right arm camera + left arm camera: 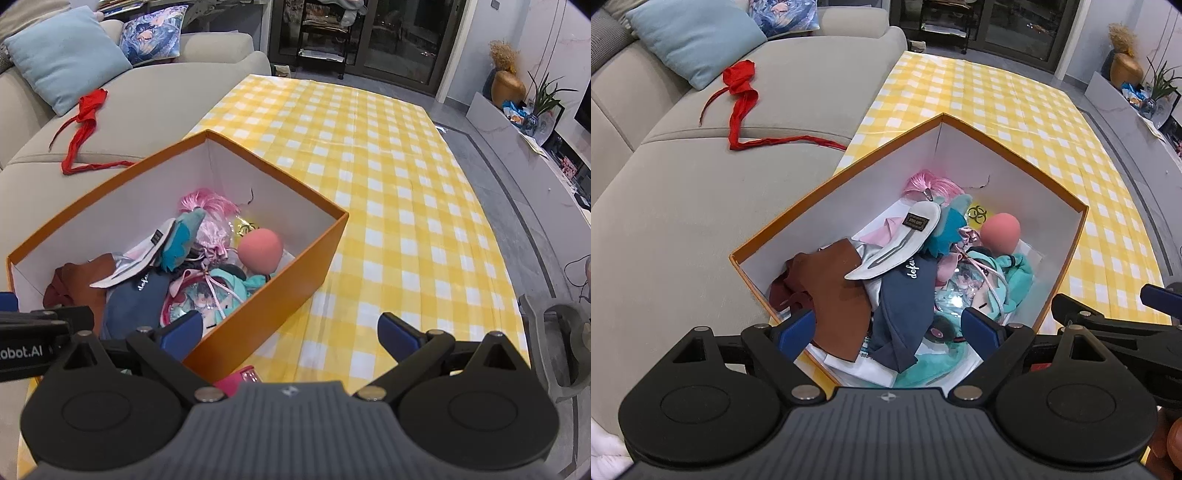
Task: Organize soft objects
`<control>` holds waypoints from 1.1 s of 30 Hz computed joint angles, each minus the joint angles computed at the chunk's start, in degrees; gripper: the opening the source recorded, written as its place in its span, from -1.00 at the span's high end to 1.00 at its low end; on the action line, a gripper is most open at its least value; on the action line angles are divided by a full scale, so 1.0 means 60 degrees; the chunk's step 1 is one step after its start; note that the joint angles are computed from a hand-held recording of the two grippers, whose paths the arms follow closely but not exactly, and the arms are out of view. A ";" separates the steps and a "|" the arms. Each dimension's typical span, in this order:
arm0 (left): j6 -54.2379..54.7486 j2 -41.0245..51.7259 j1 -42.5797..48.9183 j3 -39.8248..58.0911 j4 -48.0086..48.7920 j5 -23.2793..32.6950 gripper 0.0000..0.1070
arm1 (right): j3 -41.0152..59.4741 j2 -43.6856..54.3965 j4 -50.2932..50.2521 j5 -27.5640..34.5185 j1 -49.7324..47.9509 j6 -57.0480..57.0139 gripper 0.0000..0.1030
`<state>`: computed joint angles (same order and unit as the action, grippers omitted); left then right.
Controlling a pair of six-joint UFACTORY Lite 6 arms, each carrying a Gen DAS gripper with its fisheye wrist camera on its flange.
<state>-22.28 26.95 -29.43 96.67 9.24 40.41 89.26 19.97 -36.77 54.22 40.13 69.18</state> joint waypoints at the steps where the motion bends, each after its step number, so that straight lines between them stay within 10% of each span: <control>1: 0.0032 0.0015 0.0006 0.0008 -0.0027 -0.0004 -0.93 | 0.0018 0.0028 0.0000 0.0013 0.0001 -0.0006 -0.92; 33: 0.0121 0.0002 -0.0004 0.0061 0.0013 0.0019 -0.93 | 0.0127 0.0089 0.0020 0.0239 0.0047 0.0075 -0.92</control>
